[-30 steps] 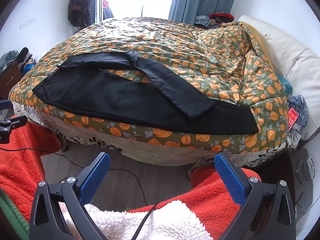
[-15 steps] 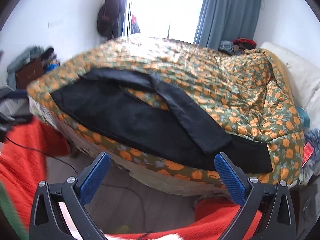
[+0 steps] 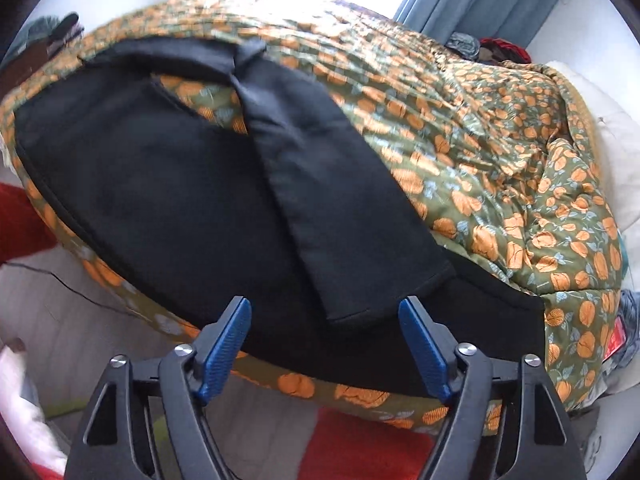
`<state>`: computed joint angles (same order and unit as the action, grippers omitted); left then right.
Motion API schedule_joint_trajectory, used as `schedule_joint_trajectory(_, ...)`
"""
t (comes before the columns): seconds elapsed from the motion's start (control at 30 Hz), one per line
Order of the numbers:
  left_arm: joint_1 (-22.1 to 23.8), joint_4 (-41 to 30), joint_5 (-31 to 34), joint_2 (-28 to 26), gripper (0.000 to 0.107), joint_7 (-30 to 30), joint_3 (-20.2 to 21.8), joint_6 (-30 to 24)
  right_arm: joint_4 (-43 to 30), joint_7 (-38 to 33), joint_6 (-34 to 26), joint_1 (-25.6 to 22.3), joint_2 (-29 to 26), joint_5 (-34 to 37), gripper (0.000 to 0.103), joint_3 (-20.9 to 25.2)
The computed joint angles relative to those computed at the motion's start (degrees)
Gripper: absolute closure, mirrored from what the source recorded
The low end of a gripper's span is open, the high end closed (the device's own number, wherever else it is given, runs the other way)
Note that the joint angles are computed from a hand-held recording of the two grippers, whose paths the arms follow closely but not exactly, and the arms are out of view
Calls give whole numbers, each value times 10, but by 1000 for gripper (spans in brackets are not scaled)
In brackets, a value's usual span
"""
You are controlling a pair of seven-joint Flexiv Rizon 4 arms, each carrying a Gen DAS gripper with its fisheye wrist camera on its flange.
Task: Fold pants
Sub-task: 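Reach both tools toward the black pants and lower onto the waistband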
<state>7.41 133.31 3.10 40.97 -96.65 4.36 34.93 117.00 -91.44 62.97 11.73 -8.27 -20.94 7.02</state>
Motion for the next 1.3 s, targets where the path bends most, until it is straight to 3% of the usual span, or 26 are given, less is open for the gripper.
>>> schedule_joint_trajectory(0.07,15,9,-12,-2,4,30,-9,12,7,17,16,2,-14,-43,35,-14)
schedule_joint_trajectory(0.13,61,20,-48,-7,4,55,-48,18,19,66,53,7,-28,-127,43,-44)
schedule_joint_trajectory(0.17,71,23,-53,-11,4,64,-56,25,18,82,63,6,-34,-150,65,-52)
schedule_joint_trajectory(0.23,47,8,-34,-45,4,70,-39,40,-1,85,70,-2,-45,-131,97,-47)
schedule_joint_trajectory(0.27,15,-10,-21,-68,4,74,-12,37,-6,110,79,-1,-44,-138,98,-54)
schedule_joint_trajectory(0.37,-105,-68,30,-154,4,40,93,94,-18,139,121,-13,-21,-111,98,-47)
schedule_joint_trajectory(0.43,-162,-116,-9,-225,4,70,153,120,-26,151,144,-17,-3,-104,98,-44)
schedule_joint_trajectory(0.5,-156,-168,-104,-305,4,95,157,126,-29,158,171,-21,15,-101,98,-40)
schedule_joint_trajectory(0.53,-128,-187,-197,-345,4,147,135,128,-30,163,184,-23,24,-104,98,-39)
schedule_joint_trajectory(0.57,-88,-223,-257,-385,4,202,104,93,-30,170,193,-23,32,-113,98,-38)
schedule_joint_trajectory(0.67,30,-304,-420,-505,5,264,-25,100,-21,212,226,-27,45,-166,103,-46)
schedule_joint_trajectory(0.7,69,-345,-431,-545,5,249,-72,97,-16,235,237,-30,51,-194,103,-50)
schedule_joint_trajectory(0.77,134,-436,-377,-624,5,173,-156,69,-14,248,243,-39,55,-214,103,-48)
schedule_joint_trajectory(0.8,147,-483,-340,-658,6,142,-175,42,-16,246,238,-42,55,-211,103,-45)
schedule_joint_trajectory(0.87,136,-576,-269,-731,6,80,-182,22,-21,181,206,-44,56,-134,103,-23)
schedule_joint_trajectory(0.9,112,-619,-243,-755,8,60,-159,5,-29,133,181,-42,52,-79,103,-10)
schedule_joint_trajectory(1.0,29,-655,-241,-776,8,68,-54,3,-47,-17,98,-35,48,113,102,24)
schedule_joint_trajectory(1.03,10,-640,-255,-771,8,89,-35,20,-45,-41,86,-32,49,156,93,30)
schedule_joint_trajectory(1.07,7,-628,-252,-766,8,97,-34,34,-44,-69,70,-27,47,203,70,38)
schedule_joint_trajectory(1.1,9,-622,-232,-760,8,98,-41,37,-34,-82,68,-19,44,217,57,41)
schedule_joint_trajectory(1.13,-3,-613,-209,-751,8,112,-30,36,-24,-92,67,-13,40,224,51,43)
schedule_joint_trajectory(1.23,-17,-592,-194,-735,8,145,-6,43,-16,-102,35,8,12,212,52,43)
schedule_joint_trajectory(1.3,-19,-584,-194,-733,8,147,-4,55,5,-54,48,26,-10,128,52,21)
